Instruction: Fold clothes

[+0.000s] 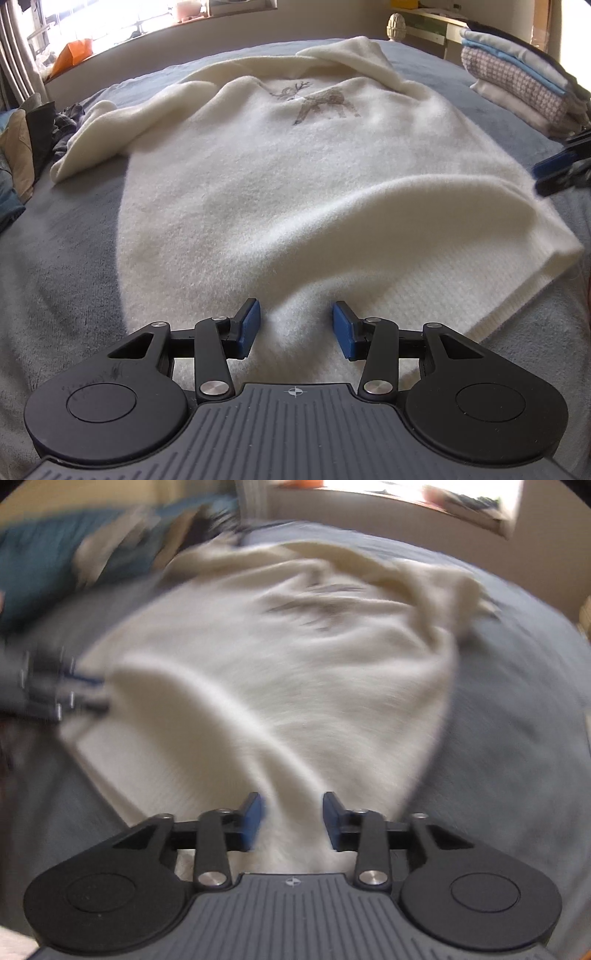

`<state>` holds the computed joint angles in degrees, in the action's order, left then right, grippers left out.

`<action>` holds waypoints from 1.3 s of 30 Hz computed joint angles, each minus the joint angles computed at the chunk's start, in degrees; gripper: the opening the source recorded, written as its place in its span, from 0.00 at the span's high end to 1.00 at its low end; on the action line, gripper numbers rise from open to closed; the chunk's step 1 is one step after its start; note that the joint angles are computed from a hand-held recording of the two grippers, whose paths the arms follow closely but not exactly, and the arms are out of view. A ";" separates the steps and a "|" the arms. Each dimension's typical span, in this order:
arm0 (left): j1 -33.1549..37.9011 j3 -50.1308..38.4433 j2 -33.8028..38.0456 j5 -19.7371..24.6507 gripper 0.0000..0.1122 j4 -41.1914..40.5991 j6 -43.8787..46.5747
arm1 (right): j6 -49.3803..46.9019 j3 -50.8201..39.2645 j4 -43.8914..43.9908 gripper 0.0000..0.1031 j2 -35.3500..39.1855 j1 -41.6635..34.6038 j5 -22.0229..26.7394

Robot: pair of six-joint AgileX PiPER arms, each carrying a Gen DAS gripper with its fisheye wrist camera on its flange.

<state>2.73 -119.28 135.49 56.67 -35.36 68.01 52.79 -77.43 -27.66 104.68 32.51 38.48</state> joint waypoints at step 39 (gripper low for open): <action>2.33 -5.26 2.62 6.66 0.61 -2.03 1.85 | -9.86 1.20 9.61 0.74 -1.08 1.76 -8.50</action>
